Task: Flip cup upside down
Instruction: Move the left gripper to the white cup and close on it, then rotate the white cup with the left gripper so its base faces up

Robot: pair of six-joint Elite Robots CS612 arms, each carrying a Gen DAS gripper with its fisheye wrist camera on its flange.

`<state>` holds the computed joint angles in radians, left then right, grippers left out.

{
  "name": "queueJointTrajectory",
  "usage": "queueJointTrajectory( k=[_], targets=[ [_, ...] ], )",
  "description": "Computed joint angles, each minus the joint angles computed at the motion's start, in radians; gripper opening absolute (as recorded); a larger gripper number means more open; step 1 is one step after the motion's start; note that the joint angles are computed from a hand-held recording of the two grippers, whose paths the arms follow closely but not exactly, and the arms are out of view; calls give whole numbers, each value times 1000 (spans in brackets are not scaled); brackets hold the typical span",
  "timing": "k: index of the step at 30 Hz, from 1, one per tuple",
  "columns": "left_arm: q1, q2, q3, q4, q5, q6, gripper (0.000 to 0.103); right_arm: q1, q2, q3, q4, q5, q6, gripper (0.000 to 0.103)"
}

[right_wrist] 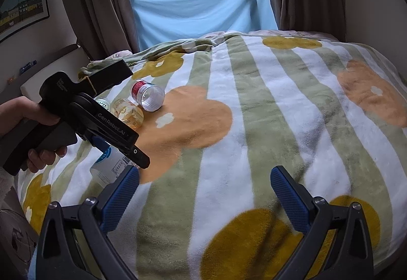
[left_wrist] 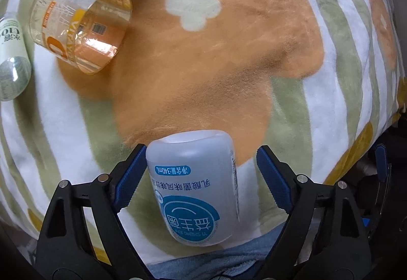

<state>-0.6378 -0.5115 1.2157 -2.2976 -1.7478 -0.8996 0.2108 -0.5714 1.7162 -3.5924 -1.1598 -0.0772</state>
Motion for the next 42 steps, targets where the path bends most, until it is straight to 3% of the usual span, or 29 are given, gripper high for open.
queueJointTrajectory(
  k=[3,6,11,14,18,22,25,28,32,42],
  targets=[
    [3,14,-23,39,0,7,75,-2,1,2,-9,4,4,103],
    [3,16,-18,24,4,-9,59,-2,0,3,-8,3,3,103],
    [-7,-19,67,-139,47,-61,59,-4,-3,9,-11,8,5,103],
    [-46,-61,136,-234,205,-66,59,-3,-2,10,-18,6,2,103],
    [-113,-94,263,-506,487,-68,59,0,-2,12,-15,12,9,103],
    [-145,-71,299,-646,728,-97,59,0,-3,15,7,29,19,103],
    [-150,-44,310,-746,818,-107,59,2,-9,28,18,21,-4,103],
    [-143,-8,277,-742,826,-125,59,5,-17,41,26,0,-39,103],
    [-154,-12,318,-816,844,-138,59,4,-20,50,22,-10,-45,103],
    [-182,-39,353,-784,847,-102,59,16,-14,42,35,15,-34,103]
  ],
)
